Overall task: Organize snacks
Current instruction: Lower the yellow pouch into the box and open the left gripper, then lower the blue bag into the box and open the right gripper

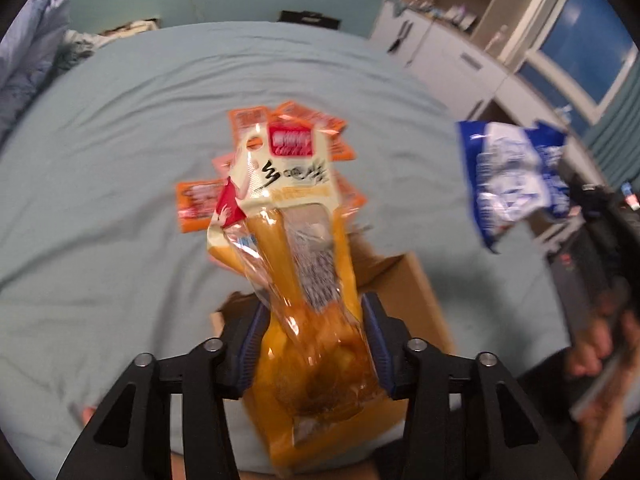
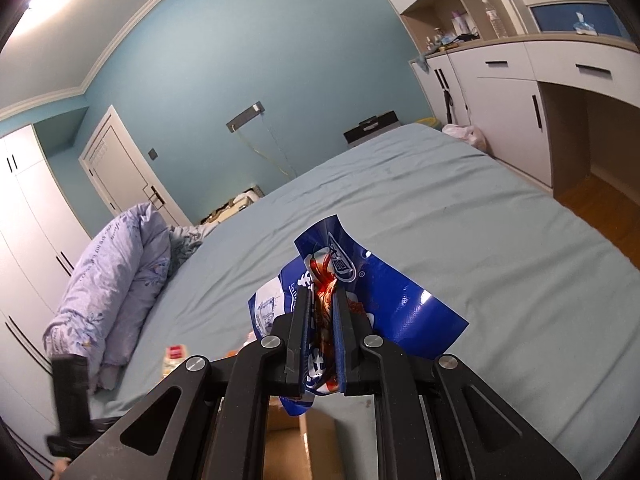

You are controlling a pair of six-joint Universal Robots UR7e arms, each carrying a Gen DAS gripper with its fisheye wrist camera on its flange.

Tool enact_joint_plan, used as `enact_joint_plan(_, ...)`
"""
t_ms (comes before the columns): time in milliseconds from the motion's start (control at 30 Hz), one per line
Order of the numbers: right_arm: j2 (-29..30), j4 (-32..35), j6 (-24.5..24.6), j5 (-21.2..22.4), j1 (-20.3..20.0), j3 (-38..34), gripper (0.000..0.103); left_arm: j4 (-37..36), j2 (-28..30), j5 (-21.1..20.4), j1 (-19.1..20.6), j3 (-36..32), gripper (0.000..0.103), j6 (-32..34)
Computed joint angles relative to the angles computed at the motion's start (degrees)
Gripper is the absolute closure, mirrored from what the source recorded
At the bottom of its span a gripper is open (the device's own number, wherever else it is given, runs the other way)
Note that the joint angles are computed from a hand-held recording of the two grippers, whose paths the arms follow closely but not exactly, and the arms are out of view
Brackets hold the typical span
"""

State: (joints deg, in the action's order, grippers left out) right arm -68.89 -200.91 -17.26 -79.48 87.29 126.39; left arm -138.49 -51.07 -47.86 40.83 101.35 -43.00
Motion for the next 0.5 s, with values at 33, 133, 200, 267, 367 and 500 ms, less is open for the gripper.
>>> enact_joint_plan(33, 0.07, 0.24, -0.27, 0.14, -0.03, -0.15, 0.095, 0.21, 0.06, 0.15, 0.19, -0.15, 0.053, -0.58)
enact_joint_plan(133, -0.09, 0.81, -2.54, 1.12, -0.15, 0.24, 0.095, -0.45, 0.17, 0.7, 0.25, -0.2, 0.035, -1.43)
enact_joint_plan(200, -0.08, 0.9, -4.59, 1.43, -0.03, 0.17, 0.095, -1.97, 0.25, 4.11, -0.52, 0.21, 0.027, -1.25)
enact_joint_plan(267, -0.17, 1.54, -6.45, 1.99, -0.16, -0.07, 0.095, -3.67, 0.05, 6.77, -1.22, 0.92, 0.024, -0.09)
enact_joint_plan(367, -0.75, 5.33, -9.48, 4.84, -0.7, -0.58, 0.095, -3.03, 0.25, 10.04, -2.04, 0.99, 0.022, -0.34)
enact_joint_plan(500, -1.99, 14.52, -14.64, 10.63, -1.64, -1.72, 0.095, 0.91, 0.33, 12.81, -2.19, 0.28, 0.022, -2.1)
